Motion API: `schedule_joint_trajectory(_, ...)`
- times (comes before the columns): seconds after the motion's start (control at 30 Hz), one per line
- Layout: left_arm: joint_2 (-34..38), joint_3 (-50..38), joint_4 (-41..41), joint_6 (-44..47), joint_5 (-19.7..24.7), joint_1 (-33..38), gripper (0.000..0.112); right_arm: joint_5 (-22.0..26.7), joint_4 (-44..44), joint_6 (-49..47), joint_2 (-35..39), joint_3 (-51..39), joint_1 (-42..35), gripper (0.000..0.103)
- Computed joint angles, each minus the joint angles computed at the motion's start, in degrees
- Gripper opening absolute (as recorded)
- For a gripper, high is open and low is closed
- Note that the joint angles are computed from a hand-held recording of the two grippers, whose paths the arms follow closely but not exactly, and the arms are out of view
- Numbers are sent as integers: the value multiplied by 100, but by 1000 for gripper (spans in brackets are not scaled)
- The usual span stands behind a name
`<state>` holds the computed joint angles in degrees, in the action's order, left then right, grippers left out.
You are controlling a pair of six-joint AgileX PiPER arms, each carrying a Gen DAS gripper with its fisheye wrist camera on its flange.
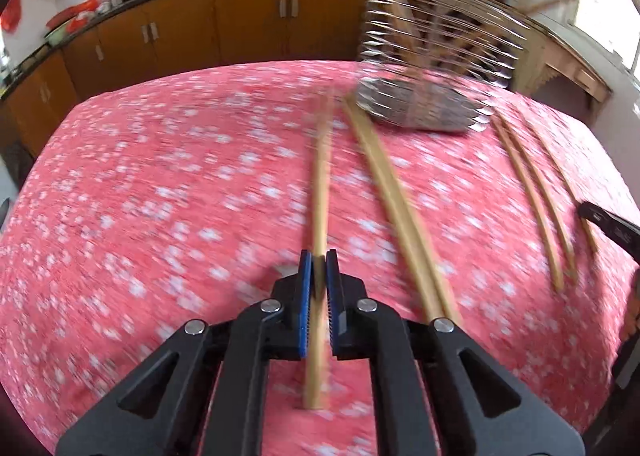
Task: Organize utensils
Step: 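Move the left tool to a chopstick while the right tool closes on another chopstick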
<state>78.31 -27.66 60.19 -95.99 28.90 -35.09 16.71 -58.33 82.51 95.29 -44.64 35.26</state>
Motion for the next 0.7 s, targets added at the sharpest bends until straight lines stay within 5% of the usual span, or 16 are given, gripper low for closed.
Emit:
schedule_joint_trajectory(0.3,-583,513,-25,1175,-1271,1849,9,-415,194,-374,-221,223,-402,10)
schedule_joint_trajectory(0.43,-1215,1040,651,386,-944,1387,40,-603,113,-203,-564,630,-350,13)
schedule_joint_trajectory(0.57,-1180,1132,1100,-526,-301,489,43,-393,-689,641,-622,825,-92,15)
schedule_joint_trajectory(0.7,-1099,1014,526,-110,-189,393,43,-77,-1330,1326,-630,916,198,15)
